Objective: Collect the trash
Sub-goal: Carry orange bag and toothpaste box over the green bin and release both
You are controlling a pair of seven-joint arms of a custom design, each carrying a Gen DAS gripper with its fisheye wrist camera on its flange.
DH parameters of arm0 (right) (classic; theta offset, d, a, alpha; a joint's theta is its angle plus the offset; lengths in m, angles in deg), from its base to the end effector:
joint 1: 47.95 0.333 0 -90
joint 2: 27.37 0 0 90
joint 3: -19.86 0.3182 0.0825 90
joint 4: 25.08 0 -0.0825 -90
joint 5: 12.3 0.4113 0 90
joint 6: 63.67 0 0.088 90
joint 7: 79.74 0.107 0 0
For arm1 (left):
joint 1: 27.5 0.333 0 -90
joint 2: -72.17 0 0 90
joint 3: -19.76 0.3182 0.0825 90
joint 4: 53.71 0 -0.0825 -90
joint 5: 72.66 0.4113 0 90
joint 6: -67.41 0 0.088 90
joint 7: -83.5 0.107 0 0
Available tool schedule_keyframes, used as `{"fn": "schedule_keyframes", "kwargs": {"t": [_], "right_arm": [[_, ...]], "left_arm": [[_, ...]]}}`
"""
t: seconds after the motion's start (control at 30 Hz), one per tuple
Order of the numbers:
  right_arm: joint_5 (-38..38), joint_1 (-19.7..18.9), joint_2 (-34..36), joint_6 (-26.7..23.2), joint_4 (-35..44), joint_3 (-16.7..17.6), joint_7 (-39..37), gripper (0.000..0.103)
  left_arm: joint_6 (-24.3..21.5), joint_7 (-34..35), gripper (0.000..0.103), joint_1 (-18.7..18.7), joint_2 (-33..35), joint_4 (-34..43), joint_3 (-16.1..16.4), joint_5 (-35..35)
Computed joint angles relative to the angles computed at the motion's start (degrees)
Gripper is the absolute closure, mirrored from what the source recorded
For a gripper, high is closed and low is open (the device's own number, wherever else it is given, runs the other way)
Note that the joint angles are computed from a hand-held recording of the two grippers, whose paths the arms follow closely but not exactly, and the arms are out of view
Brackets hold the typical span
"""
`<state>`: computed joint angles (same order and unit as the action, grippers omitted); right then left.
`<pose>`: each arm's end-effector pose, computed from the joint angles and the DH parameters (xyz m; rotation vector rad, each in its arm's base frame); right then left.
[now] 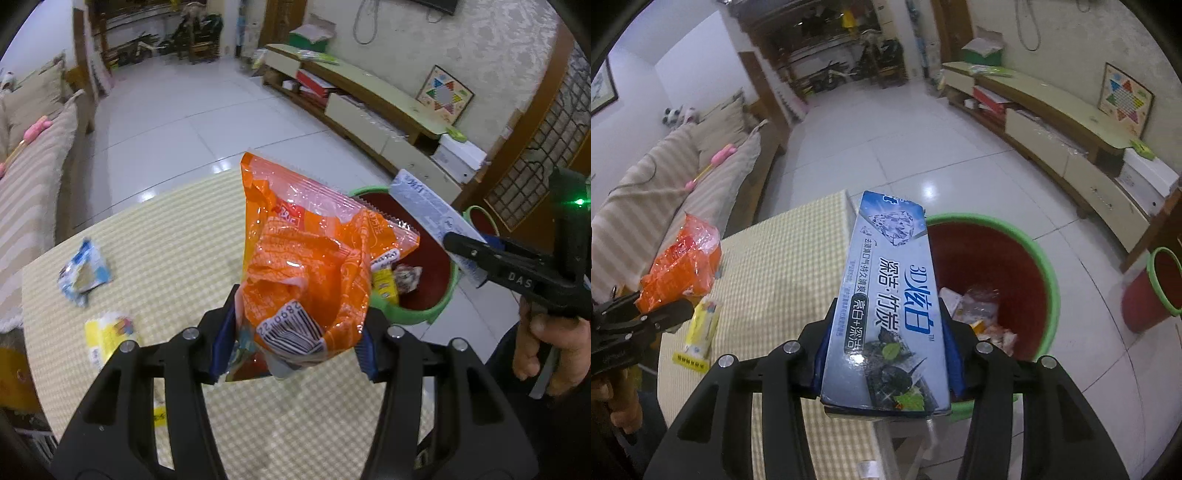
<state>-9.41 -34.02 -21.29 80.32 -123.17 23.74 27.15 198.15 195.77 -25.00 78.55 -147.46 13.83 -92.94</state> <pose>0.6394 0.2027 0.5943 -1.7381 1.7679 -0.3603 0.6656 -0.0446 0.6036 -1.6704 2.2318 -0.8344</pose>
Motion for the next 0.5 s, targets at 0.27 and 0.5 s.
{"fn": "schedule_keyframes", "kwargs": {"t": [0.27, 0.5], "right_arm": [[-2.0, -1.2, -1.1, 0.4, -1.5, -1.2, 2.8, 0.056], [-1.9, -2.2, -1.1, -0.3, -2.3, -1.5, 4.5, 0.057]], "left_arm": [[-3.5, -0.1, 0.051, -1.8, 5.7, 7.8, -2.0, -1.6], [-7.8, -2.6, 0.051, -3.0, 12.0, 15.7, -3.9, -4.4]]}}
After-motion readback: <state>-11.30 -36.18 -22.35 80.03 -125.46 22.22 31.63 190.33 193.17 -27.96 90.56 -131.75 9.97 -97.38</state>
